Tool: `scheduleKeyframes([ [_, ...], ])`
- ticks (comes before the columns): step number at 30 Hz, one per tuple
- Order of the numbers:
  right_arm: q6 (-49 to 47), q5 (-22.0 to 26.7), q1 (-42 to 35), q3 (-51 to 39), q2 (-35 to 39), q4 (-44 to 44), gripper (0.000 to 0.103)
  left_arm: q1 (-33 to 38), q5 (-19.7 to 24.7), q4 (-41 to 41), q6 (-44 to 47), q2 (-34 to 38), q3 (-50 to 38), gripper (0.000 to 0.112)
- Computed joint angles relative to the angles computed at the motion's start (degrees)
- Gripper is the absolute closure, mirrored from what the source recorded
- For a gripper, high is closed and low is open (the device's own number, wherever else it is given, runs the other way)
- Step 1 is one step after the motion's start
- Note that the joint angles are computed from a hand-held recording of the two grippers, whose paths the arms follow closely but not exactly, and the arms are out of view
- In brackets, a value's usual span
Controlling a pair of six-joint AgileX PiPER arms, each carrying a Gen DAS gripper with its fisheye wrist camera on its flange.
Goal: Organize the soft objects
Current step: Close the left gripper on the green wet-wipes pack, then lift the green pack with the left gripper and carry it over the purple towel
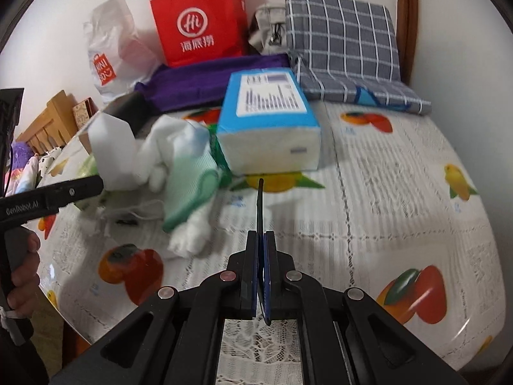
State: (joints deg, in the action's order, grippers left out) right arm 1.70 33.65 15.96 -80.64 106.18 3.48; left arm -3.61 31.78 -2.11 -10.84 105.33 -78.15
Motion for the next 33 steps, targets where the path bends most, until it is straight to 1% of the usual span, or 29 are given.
scheduleKeyframes([
  [2, -0.24, -0.17, 0.09, 0.11, 0.86, -0.08, 0.098, -0.73, -0.08, 2.61, -2.17, 0.58, -0.51, 0.01],
  [4, -0.49, 0.17, 0.23, -0.19, 1.78, -0.1, 0.097, -1.61, 0.02, 6.28, -4.87, 1.02, -0.81, 0.015],
  [5, -0.79, 0.34, 0.21, -0.44, 2.21, 0.06, 0.097, -1.93, 0.17, 7.64, -5.74, 1.1, -0.91, 0.021],
  [6, -0.87, 0.02, 0.23, -0.38, 2.48, 0.06, 0.097, -2.27, 0.35, 9.16, -6.75, 1.08, -0.9, 0.031],
  [7, -0.99, -0.65, 0.21, 0.0, 2.35, 0.21, 0.097, -2.35, 0.59, 9.79, -7.01, 0.99, -0.9, 0.032],
  [9, -1.99, -0.93, -0.15, -0.05, 2.42, 1.5, 0.099, -1.85, 0.28, 8.27, -5.7, 0.13, -0.3, 0.034],
  [13, -2.45, -0.29, -0.59, -0.95, 2.56, 2.73, 0.099, -0.48, 0.3, 4.78, -2.12, -1.96, 0.54, 0.035],
  [17, -3.98, 0.27, -1.44, -1.28, 1.67, 5.98, 0.099, 1.17, 0.81, 1.8, 0.33, -4.34, 1.06, 0.035],
  [20, -3.24, 0.91, -1.32, -1.73, 0.39, 5.49, 0.099, 2.6, 1.48, 0.07, 0.82, -5.88, 1.21, 0.035],
  [26, -3.39, 4.08, -1.79, -4.48, -1.54, 7.01, 0.099, 4.59, 4.03, -0.54, 0.35, -7.16, -0.16, 0.035],
  [28, -2.09, 6.14, -1.77, -7.09, -1.67, 6.3, 0.099, 4.85, 4.96, 0.24, 0.02, -7.31, -1.15, 0.035],
  [30, -1.39, 7.02, -1.68, -8.24, -1.51, 5.74, 0.099, 5.26, 6.05, 0.52, 0.17, -7.34, -2.63, 0.035],
  [31, 0.06, 8.51, -1.38, -10.67, -1.01, 4.38, 0.099, 5.38, 6.51, 0.69, 0.2, -7.38, -3.18, 0.035],
  [33, 0.3, 9.12, -1.35, -11.7, -0.71, 4.02, 0.099, 5.78, 7.5, 1.01, 0.19, -7.23, -4.87, 0.035],
])
